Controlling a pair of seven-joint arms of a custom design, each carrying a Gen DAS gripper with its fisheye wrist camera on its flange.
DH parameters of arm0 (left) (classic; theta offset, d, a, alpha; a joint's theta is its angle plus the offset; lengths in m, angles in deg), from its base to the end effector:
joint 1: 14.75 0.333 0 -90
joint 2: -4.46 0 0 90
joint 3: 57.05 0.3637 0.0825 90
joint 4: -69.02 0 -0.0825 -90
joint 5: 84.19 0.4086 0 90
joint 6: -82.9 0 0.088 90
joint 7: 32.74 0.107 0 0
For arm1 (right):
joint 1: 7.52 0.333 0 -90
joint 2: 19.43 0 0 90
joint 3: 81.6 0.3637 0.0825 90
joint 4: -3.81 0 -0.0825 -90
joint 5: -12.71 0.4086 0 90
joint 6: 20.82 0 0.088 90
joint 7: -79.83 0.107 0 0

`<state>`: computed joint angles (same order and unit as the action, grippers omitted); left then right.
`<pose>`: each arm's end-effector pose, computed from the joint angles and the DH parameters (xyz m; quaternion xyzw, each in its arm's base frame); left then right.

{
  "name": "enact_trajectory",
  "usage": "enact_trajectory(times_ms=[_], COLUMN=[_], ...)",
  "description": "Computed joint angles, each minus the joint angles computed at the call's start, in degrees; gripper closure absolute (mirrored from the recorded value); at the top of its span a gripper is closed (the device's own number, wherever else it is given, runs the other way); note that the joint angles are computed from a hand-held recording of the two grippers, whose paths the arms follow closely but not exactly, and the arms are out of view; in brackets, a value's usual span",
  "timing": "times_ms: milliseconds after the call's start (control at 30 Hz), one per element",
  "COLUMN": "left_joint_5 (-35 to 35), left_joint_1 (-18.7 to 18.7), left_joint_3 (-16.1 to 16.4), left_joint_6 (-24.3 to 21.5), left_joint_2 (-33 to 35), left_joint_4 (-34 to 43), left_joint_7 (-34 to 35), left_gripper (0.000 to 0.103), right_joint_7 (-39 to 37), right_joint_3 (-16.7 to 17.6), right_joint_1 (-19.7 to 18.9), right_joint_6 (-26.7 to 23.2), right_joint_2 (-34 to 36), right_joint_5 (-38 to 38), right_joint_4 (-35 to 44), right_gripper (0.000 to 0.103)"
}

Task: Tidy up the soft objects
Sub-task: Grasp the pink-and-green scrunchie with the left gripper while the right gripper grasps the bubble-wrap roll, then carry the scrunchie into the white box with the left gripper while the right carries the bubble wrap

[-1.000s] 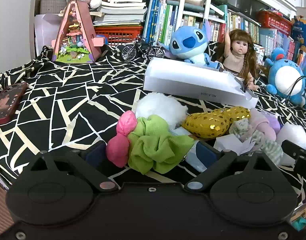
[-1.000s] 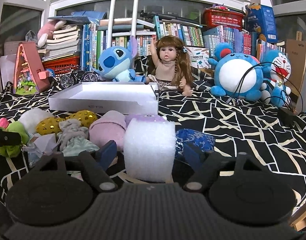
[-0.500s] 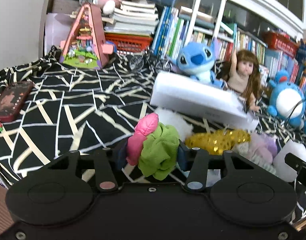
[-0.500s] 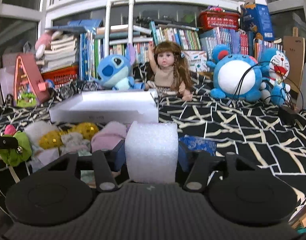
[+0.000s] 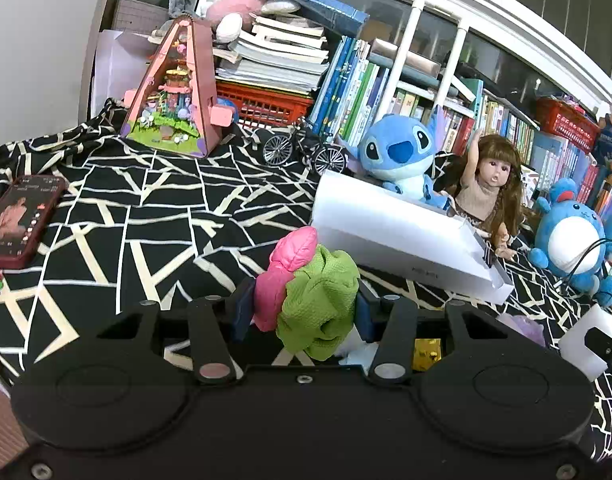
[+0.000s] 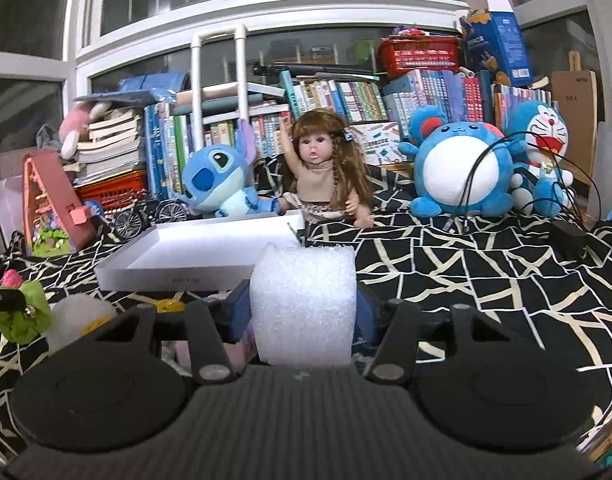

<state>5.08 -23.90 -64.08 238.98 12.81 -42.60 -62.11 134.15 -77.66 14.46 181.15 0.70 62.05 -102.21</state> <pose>0.6105 -0.2121 0.4833 -0.7361 0.4380 -0.3874 0.3409 0.6558 0.2086 0.4948 -0.5922 0.5721 -0.3450 0.4504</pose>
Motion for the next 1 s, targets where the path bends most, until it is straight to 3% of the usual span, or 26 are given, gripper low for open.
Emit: enact_trajectory(times_ms=[233, 700, 833, 1000], left_joint_5=[-1.4, -6.8, -11.4, -23.4], left_joint_1=[1.2, 1.8, 1.6, 2.2], left_joint_3=[0.8, 2.9, 3.4, 2.8], left_joint_6=[3.8, 11.8, 13.2, 14.9], left_joint_2=[0.9, 5.2, 7.3, 11.2], left_joint_4=[1.9, 9.5, 12.8, 17.3], left_joint_7=[1.5, 8.8, 14.6, 27.4], left_gripper=[0.056, 0.056, 0.056, 0.056], right_joint_7=[-3.1, 0.1, 2.2, 6.2], right_joint_3=[-2.9, -2.6, -3.1, -6.5], right_joint_1=[2.0, -0.2, -0.6, 0.8], right_joint_6=[-1.1, -6.3, -8.6, -13.5], right_joint_2=[0.6, 2.4, 3.4, 5.5], right_joint_5=[4.3, 0.8, -1.4, -4.5], right_joint_4=[2.4, 7.5, 9.8, 14.1], right_gripper=[0.046, 0.046, 0.046, 0.046])
